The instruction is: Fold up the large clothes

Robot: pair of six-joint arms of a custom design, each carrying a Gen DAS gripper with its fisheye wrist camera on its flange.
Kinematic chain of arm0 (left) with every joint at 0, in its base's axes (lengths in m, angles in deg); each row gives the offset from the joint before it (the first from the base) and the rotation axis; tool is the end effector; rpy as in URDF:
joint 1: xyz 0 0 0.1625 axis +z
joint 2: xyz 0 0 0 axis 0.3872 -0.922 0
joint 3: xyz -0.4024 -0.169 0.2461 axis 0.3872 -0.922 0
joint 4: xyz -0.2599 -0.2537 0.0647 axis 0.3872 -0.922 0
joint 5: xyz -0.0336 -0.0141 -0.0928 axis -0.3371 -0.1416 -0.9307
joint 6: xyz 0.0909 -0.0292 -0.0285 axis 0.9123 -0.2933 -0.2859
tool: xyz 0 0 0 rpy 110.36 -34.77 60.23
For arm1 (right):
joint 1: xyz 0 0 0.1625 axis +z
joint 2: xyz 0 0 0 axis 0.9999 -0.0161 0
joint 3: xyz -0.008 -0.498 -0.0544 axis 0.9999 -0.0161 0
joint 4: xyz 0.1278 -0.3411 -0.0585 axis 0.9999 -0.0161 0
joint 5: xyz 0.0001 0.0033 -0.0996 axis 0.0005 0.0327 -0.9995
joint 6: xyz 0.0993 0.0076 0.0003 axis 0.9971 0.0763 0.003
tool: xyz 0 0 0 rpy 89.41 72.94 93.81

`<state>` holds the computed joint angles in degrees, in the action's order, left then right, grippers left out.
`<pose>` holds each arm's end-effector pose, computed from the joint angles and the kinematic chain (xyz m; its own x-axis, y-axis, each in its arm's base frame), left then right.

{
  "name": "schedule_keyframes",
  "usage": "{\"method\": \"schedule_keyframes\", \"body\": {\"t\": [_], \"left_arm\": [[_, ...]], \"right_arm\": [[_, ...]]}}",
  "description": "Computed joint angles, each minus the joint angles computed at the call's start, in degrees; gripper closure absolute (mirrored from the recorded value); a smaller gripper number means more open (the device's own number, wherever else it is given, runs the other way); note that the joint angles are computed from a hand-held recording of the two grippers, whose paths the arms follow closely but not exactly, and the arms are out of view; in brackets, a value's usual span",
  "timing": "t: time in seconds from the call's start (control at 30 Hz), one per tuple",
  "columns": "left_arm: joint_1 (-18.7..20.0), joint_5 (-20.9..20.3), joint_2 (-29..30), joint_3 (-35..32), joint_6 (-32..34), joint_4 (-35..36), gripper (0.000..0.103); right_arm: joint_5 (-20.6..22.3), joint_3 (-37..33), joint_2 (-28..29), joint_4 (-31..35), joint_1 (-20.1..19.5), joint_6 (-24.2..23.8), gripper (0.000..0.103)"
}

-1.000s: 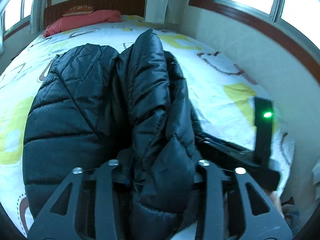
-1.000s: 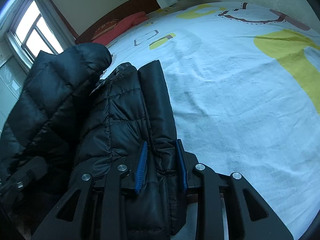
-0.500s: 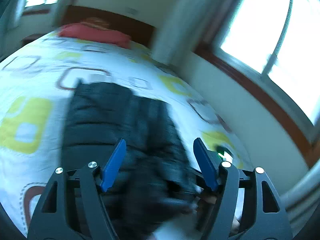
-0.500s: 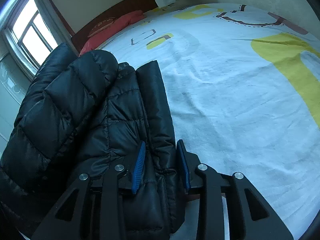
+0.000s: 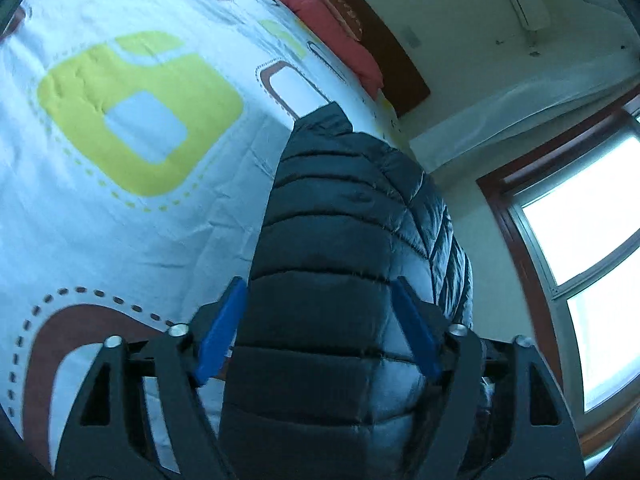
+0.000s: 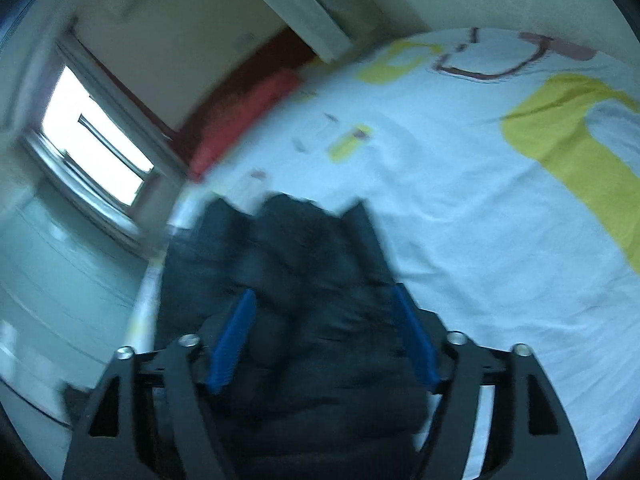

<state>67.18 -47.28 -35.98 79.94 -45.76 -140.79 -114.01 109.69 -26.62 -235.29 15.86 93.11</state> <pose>0.1177 -0.6313 0.3906 -0.9853 0.1416 0.0954 0.0786 0.8722 -0.4828 0.2305 -0.5360 0.0371 -0.9441 0.3270 -0.0430 0.1780 0.3953 -0.9011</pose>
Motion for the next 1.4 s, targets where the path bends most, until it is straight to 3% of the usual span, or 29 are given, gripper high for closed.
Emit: {"method": "schedule_keyframes", "body": {"t": [0.1, 0.2, 0.23, 0.27, 0.37, 0.6, 0.67, 0.77, 0.8, 0.9, 0.97, 1.0, 1.17, 1.33, 1.4], "left_arm": [[1.3, -2.4, 1.1, -0.6, -1.6, 1.4, 0.025], [2.0, -3.7, 1.5, -1.2, -4.0, 2.5, 0.021], [2.0, -3.9, 1.7, -1.2, -4.6, 2.5, 0.021], [2.1, -4.1, 1.8, -1.1, -4.6, 2.4, 0.021], [1.6, -3.9, 1.4, -1.2, -3.5, 3.4, 0.021], [0.7, -4.4, 1.3, -0.5, -0.6, 3.8, 0.02], [0.4, -2.9, 1.9, -0.2, -0.2, 4.7, 0.02], [1.0, -3.8, 3.1, -0.1, -0.6, 6.0, 0.019], [1.2, -4.1, 3.3, -0.3, -0.8, 6.2, 0.018], [1.5, -4.3, 3.5, -1.2, -0.2, 7.1, 0.019], [1.6, -4.5, 3.2, -1.6, 0.5, 7.8, 0.019], [1.6, -4.6, 2.9, -1.6, 0.7, 8.2, 0.019], [1.5, -3.9, 0.4, 0.6, 5.8, 8.1, 0.019], [2.3, -4.8, -1.5, 2.2, 6.9, 8.3, 0.019], [2.7, -5.3, -1.7, 2.5, 7.4, 8.5, 0.019]], "right_arm": [[7.2, -1.3, -0.2, 3.9, -1.0, 2.2, 0.029], [7.4, -4.0, 0.3, 10.3, -1.4, 3.5, 0.028], [7.6, -4.3, 0.5, 11.3, -1.6, 3.4, 0.033], [7.7, -4.8, 0.7, 12.8, -1.7, 3.0, 0.067], [8.2, -4.0, 0.1, 12.0, -1.8, 2.0, 0.083], [8.0, 2.5, -0.9, 4.3, -5.1, 3.5, 0.085], [10.2, 3.7, -0.2, 2.7, -7.1, 4.2, 0.085], [15.3, 5.1, 0.4, 0.0, -9.5, 5.5, 0.085], [15.8, 5.4, 0.2, 0.0, -9.5, 5.8, 0.084], [12.8, 6.2, -1.6, 2.3, -7.9, 6.8, 0.066], [9.4, 7.2, -2.9, 2.9, -6.1, 7.7, 0.038], [9.0, 7.5, -2.8, 2.0, -5.5, 7.6, 0.033], [6.8, 9.6, -3.6, 1.0, 0.7, 8.2, 0.027], [-2.2, 7.6, -3.2, 9.7, 6.2, 9.3, 0.025], [-2.2, 8.0, -2.8, 10.7, 6.1, 10.7, 0.025]]}}
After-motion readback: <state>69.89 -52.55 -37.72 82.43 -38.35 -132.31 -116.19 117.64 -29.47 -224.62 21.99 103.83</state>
